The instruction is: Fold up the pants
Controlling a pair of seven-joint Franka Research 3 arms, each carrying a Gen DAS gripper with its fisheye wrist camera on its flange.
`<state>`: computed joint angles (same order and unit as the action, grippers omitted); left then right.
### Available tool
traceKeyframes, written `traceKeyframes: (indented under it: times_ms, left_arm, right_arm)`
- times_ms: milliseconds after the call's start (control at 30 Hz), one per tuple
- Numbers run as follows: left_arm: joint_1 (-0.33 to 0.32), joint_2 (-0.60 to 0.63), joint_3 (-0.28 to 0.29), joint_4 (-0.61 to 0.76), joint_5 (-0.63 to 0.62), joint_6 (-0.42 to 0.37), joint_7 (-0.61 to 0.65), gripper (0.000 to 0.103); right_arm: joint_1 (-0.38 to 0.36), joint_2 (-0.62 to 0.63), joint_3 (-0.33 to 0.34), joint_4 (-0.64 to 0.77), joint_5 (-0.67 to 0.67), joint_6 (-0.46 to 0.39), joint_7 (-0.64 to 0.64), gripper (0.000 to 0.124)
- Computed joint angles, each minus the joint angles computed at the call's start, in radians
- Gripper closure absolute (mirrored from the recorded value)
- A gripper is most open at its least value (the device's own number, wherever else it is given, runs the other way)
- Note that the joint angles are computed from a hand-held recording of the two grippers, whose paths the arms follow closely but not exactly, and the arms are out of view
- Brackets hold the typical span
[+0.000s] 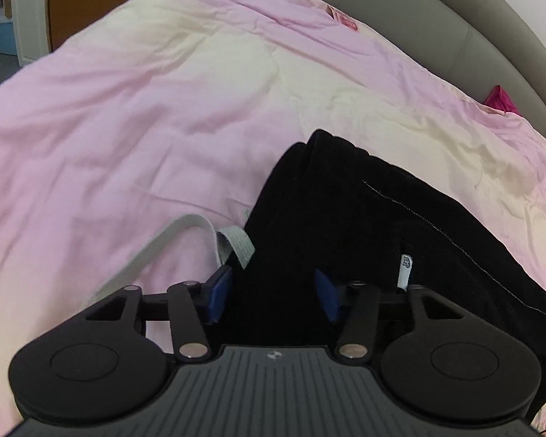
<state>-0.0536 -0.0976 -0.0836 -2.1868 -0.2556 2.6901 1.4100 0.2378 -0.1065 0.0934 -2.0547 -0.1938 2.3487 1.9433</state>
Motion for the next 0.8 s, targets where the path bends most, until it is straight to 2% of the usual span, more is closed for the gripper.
traceKeyframes:
  times_ms: [33, 67, 133, 200, 267, 300, 333, 367, 400, 467, 533, 600, 667, 700, 733, 800]
  left_arm:
    - [0.008, 0.008, -0.013, -0.001, 0.068, 0.027, -0.05, 0.063]
    - [0.016, 0.021, -0.019, 0.014, 0.129, 0.037, -0.083, 0.066]
    - [0.031, 0.062, -0.026, 0.073, 0.255, 0.017, -0.166, 0.103]
    - [0.038, 0.124, -0.032, 0.167, 0.428, -0.077, -0.266, 0.103]
    - [0.035, 0.183, -0.033, 0.23, 0.457, -0.141, -0.234, 0.103]
    - [0.033, 0.192, -0.032, 0.232, 0.487, -0.134, -0.24, 0.103]
    - [0.038, 0.185, -0.03, 0.213, 0.483, -0.094, -0.242, 0.103]
    - [0.049, 0.172, -0.03, 0.19, 0.435, -0.05, -0.238, 0.103]
    - [0.058, 0.154, -0.029, 0.169, 0.389, -0.03, -0.232, 0.102]
    - [0.069, 0.099, -0.023, 0.116, 0.335, -0.002, -0.223, 0.093]
    - [0.069, 0.028, -0.012, 0.047, 0.256, 0.025, -0.191, 0.061]
    - [0.047, -0.057, 0.017, -0.034, 0.112, 0.056, -0.127, 0.043]
    - [-0.003, -0.132, 0.06, -0.114, -0.043, 0.086, -0.063, 0.033]
    - [-0.032, -0.162, 0.084, -0.149, -0.117, 0.092, -0.04, 0.024]
    - [-0.058, -0.184, 0.104, -0.181, -0.178, 0.1, -0.026, 0.02]
    - [-0.115, -0.206, 0.141, -0.236, -0.304, 0.131, 0.001, 0.02]
  right_arm:
    - [0.001, 0.012, 0.004, 0.014, -0.015, -0.018, 0.005, 0.066]
    - [0.003, 0.021, 0.008, 0.024, -0.036, -0.029, 0.018, 0.065]
    - [0.009, 0.04, 0.009, 0.045, -0.059, -0.047, 0.037, 0.065]
    - [0.017, 0.055, 0.008, 0.064, -0.075, -0.065, 0.05, 0.065]
    - [0.026, 0.065, 0.007, 0.076, -0.091, -0.077, 0.066, 0.064]
    - [0.03, 0.069, 0.006, 0.078, -0.099, -0.079, 0.081, 0.064]
    - [0.034, 0.068, 0.005, 0.076, -0.103, -0.082, 0.097, 0.063]
    - [0.036, 0.067, 0.004, 0.073, -0.107, -0.083, 0.112, 0.063]
    - [0.038, 0.057, 0.003, 0.064, -0.109, -0.079, 0.128, 0.063]
    - [0.039, 0.032, 0.004, 0.044, -0.109, -0.076, 0.152, 0.063]
    - [0.039, 0.005, 0.012, 0.025, -0.122, -0.07, 0.184, 0.063]
    - [0.04, -0.028, 0.023, -0.004, -0.123, -0.051, 0.207, 0.062]
    - [0.043, -0.07, 0.039, -0.045, -0.12, -0.016, 0.235, 0.062]
    - [0.044, -0.088, 0.048, -0.063, -0.114, -0.001, 0.248, 0.062]
    - [0.046, -0.109, 0.059, -0.083, -0.108, 0.015, 0.27, 0.062]
    - [0.05, -0.15, 0.077, -0.129, -0.078, 0.054, 0.312, 0.062]
